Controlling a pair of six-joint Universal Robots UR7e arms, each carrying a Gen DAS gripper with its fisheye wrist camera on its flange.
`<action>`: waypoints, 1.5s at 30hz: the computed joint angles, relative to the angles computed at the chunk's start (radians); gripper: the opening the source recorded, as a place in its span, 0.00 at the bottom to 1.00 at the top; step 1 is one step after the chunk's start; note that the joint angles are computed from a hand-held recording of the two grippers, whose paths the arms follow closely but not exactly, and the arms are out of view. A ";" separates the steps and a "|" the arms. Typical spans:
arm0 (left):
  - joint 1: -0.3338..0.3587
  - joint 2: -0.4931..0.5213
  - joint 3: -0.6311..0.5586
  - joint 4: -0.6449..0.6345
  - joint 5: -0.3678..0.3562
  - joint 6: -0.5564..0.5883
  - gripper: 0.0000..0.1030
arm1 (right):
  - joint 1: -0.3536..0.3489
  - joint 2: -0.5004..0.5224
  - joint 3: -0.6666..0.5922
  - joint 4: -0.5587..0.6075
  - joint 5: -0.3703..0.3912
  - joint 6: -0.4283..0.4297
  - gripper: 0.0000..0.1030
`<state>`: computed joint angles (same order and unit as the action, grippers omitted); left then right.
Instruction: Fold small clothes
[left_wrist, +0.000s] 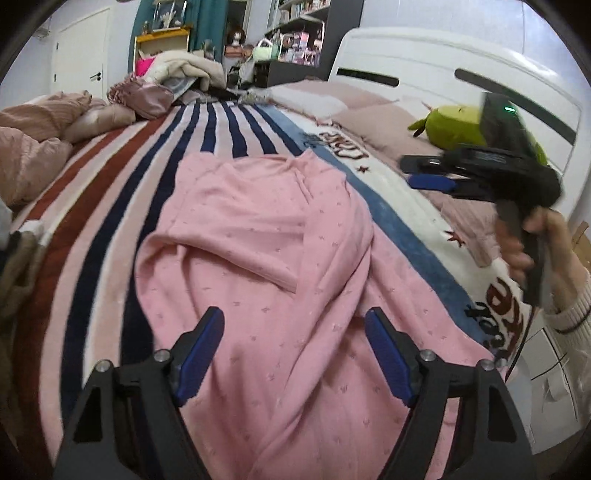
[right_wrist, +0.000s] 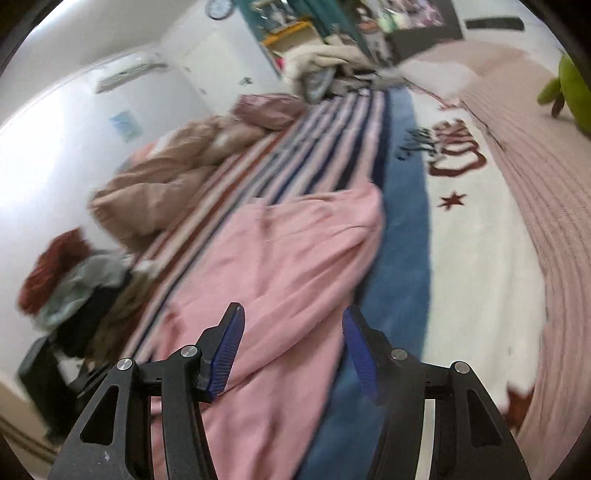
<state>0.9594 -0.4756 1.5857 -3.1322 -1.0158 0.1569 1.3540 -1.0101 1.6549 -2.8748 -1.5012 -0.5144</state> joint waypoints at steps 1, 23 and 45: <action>0.003 0.011 -0.019 0.019 0.002 -0.008 0.74 | -0.007 0.021 -0.025 0.008 -0.004 0.006 0.50; 0.012 0.047 -0.083 0.062 -0.062 0.014 0.74 | 0.036 0.135 -0.168 -0.106 -0.119 0.019 0.02; 0.096 -0.082 0.074 0.012 -0.135 -0.057 0.20 | 0.191 0.444 -0.564 0.189 -0.403 0.046 0.06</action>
<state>1.0552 -0.5573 1.6597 -3.1201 -1.1503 0.0996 1.5453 -0.5661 1.0905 -2.6860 -1.9040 -0.4682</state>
